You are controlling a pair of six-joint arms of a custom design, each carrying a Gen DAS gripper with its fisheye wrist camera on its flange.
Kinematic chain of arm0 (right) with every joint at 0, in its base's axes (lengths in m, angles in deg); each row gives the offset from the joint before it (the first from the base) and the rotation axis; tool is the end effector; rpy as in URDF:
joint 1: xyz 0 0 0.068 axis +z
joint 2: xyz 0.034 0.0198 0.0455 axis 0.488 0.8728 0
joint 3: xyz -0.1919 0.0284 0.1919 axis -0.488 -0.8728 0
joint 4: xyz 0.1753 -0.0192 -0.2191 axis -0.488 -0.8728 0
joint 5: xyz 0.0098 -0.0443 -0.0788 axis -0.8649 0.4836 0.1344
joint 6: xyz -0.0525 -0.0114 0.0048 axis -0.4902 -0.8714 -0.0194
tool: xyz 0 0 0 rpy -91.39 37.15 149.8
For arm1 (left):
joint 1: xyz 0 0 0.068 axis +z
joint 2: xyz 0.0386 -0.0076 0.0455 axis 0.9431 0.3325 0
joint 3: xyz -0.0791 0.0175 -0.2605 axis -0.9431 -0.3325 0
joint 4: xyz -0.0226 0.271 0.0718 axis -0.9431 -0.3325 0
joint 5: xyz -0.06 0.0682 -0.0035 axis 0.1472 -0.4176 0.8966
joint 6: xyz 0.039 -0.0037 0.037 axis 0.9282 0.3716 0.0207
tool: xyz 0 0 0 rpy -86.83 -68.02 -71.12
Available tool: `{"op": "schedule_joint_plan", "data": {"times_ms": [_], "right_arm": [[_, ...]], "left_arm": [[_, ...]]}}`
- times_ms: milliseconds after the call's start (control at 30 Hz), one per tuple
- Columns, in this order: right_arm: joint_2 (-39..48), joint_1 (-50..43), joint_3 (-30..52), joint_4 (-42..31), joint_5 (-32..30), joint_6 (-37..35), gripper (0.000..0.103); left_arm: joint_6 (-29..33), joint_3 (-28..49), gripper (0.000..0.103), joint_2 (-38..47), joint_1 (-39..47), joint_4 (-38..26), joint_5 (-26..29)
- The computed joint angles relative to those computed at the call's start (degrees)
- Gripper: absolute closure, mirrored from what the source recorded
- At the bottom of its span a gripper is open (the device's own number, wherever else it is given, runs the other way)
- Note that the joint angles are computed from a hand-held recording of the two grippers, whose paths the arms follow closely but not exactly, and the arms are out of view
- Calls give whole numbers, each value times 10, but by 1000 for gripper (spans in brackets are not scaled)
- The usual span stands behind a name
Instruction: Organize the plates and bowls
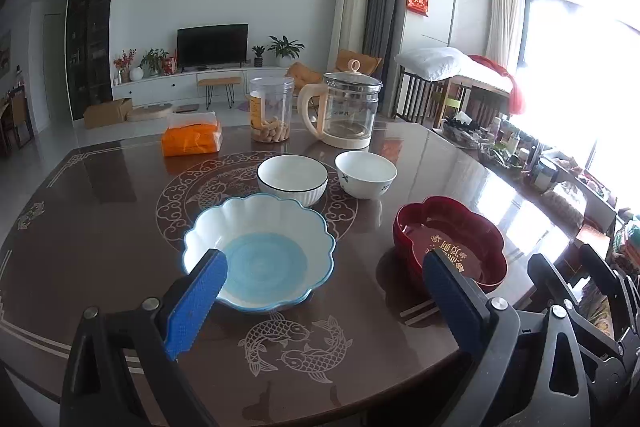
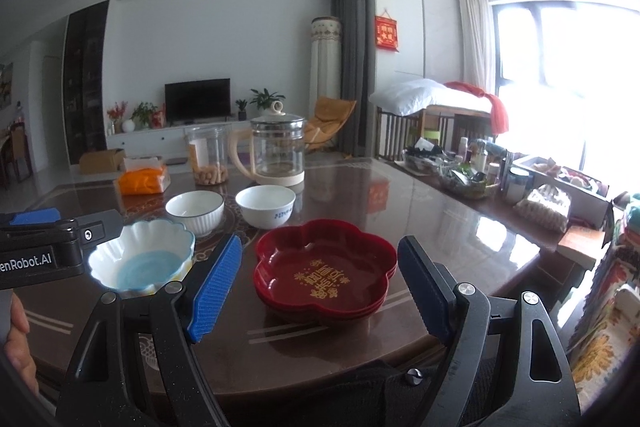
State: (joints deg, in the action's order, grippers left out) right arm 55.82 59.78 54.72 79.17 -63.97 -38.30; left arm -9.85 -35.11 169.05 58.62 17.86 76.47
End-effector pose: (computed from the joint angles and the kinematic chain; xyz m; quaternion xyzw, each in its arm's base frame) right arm 0.2962 0.1574 0.1134 -0.0443 0.8066 0.0121 0.5894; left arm 0.3096 -0.0587 0.1455 -0.0622 0.8721 -0.0273 0.4846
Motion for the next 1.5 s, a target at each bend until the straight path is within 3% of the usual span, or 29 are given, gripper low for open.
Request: {"op": "schedule_joint_plan", "data": {"times_ms": [633,800,867,1033,1133,1267,1400,1467,1500], "right_arm": [[21,23,31,-50,15,-18,20],[20,22,44,-73,2,-29,20],[18,8,76,-128,-40,-37,20],[65,-41,258,-368,-203,-28,20],[127,-42,377,-463,-248,-15,20],[262,-30,575,-590,-284,-18,20],[418,-40,800,-733,-344,22,23],[484,-43,901,-796,-351,27,37],[517,-45,956,-833,-358,26,59]], "left_arm": [[-8,-24,5,-1,93,-1,-9],[38,-6,5,-8,124,-9,-31],[59,13,5,-10,162,-23,2],[49,136,1,67,293,-155,185],[35,217,1,157,321,-217,234],[75,297,2,253,288,-258,213],[68,363,19,330,265,-284,186],[60,393,25,362,261,-296,172],[57,406,29,377,259,-303,167]]}}
